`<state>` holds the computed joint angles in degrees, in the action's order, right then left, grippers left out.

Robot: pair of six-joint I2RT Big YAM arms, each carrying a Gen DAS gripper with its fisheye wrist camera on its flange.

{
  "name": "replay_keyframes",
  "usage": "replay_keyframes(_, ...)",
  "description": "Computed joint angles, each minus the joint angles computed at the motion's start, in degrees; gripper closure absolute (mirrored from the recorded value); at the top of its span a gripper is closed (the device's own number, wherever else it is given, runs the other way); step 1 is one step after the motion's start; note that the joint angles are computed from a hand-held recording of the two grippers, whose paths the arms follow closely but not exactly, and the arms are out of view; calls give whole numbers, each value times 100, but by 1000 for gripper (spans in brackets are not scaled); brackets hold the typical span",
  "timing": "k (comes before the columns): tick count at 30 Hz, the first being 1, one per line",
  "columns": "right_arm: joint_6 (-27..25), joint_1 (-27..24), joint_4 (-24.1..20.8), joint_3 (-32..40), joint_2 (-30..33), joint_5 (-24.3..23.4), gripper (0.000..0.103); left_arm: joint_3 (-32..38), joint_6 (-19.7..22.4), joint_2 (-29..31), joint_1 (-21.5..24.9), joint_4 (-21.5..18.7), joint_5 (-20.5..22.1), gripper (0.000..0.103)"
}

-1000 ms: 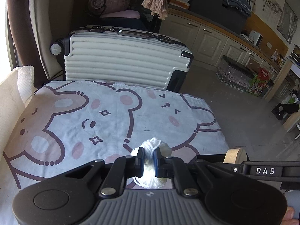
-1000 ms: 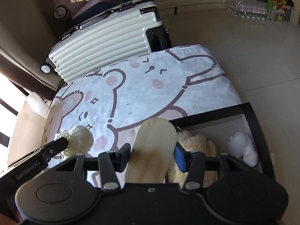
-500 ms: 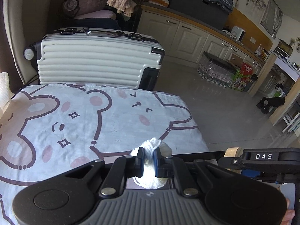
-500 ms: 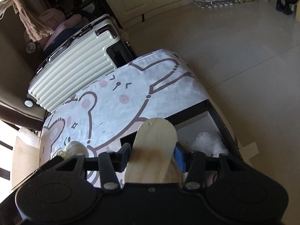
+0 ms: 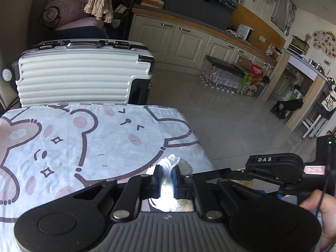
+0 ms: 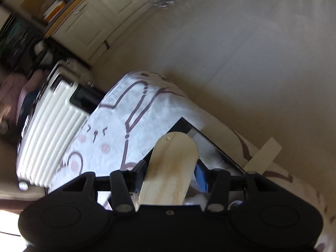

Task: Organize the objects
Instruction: 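Tilt the right tool and lower the wooden block into the black box while the left tool holds the ball, then lower the knitted ball into the black box with the left tool while the right tool opens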

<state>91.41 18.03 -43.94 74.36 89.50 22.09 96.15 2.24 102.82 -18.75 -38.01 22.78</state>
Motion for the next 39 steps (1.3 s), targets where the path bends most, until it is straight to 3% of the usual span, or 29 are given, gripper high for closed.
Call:
replay_keyframes(7, 1272, -90, 504, -165, 218, -146, 52, 181, 137, 196, 2, -69, 68, 93)
replay_keyframes(15, 1955, -121, 675, -107, 521, -16, 50, 396, 201, 427, 8, -172, 150, 93)
replay_keyframes(18, 2016, -154, 879, -187, 525, -14, 37, 453, 224, 492, -9, -213, 160, 93)
replay_keyframes(23, 1499, -226, 685, -152, 438, -249, 36, 517, 189, 565, -69, -251, 177, 93)
replay_keyframes(26, 907, -260, 582, -176, 304, -318, 41, 505, 137, 568, -121, -227, 229, 93)
replay_keyframes(32, -400, -246, 55, -60, 93, -252, 43, 446, 44, 529, -277, -175, 378, 93)
replay_keyframes(39, -1323, -199, -728, 196, 65, -325, 44, 434, -7, 590, -468, -234, 453, 93)
